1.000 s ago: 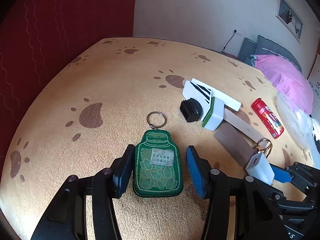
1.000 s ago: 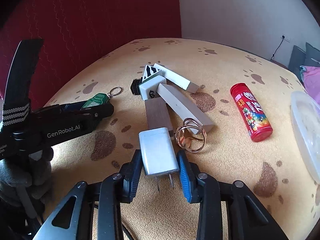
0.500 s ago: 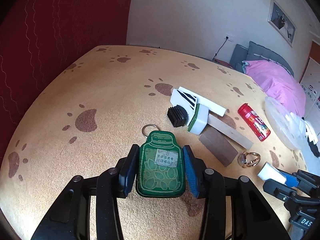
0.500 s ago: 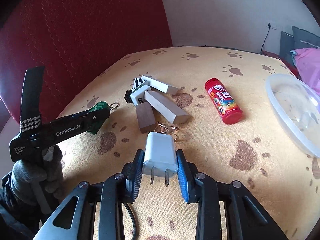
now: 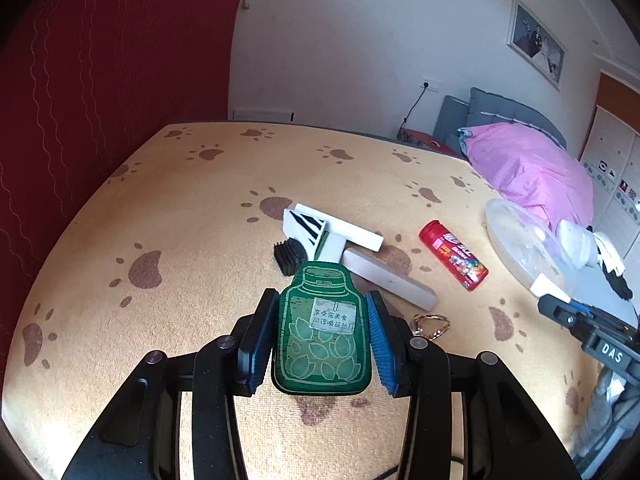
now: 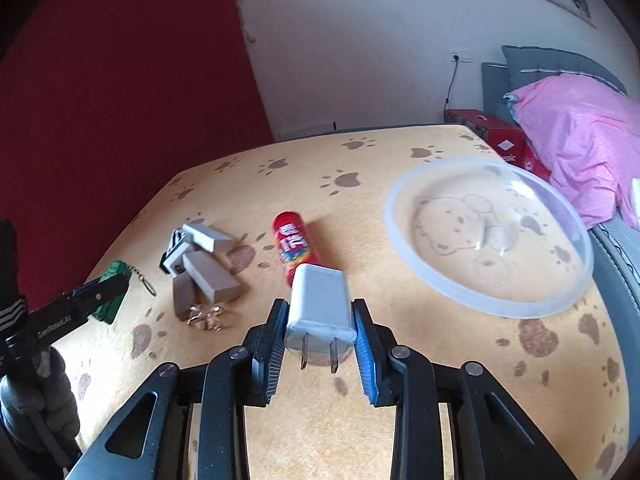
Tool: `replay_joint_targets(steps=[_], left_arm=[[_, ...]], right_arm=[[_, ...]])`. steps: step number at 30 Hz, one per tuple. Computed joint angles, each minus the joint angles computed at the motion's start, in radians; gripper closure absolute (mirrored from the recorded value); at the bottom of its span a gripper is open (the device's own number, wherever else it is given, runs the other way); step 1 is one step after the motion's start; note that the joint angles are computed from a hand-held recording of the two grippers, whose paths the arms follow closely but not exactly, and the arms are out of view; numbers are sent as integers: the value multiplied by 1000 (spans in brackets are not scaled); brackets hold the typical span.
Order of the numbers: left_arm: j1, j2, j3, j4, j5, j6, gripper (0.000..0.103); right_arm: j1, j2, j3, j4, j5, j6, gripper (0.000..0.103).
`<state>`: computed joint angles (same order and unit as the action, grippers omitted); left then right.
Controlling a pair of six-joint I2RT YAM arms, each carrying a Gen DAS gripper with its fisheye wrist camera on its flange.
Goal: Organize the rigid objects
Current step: 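Carry the white charger into the clear bowl and open the right tool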
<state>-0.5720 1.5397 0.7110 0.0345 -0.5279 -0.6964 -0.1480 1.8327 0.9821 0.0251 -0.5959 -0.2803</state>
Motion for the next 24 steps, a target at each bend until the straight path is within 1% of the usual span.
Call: replay_joint_targets(steps=[4, 12, 14, 15, 16, 17, 18, 20, 24], left_arm=[[-28, 26, 50, -27, -10, 6, 58], [-72, 92, 168, -77, -38, 31, 59], [-84, 112, 202, -91, -43, 39, 58], [-89, 122, 218, -97, -45, 43, 58], [-94, 133, 235, -103, -46, 47, 58], [-99, 145, 253, -109, -46, 52, 58], [-102, 155, 269, -114, -47, 57, 58], [-108, 184, 309, -126, -47, 70, 58], [-113, 240, 386, -148, -28, 88, 58]], right_arm=[[-51, 41, 62, 24, 4, 43, 69], [-96, 170, 218, 87, 82, 154, 69], [-111, 211, 262, 93, 97, 171, 65], [-117, 233, 286, 87, 98, 172, 56], [-120, 249, 299, 89, 104, 175, 43], [-127, 259, 303, 98, 104, 181, 37], [-135, 266, 302, 106, 98, 182, 33], [-145, 276, 302, 111, 95, 178, 33], [-166, 287, 298, 134, 93, 211, 33]])
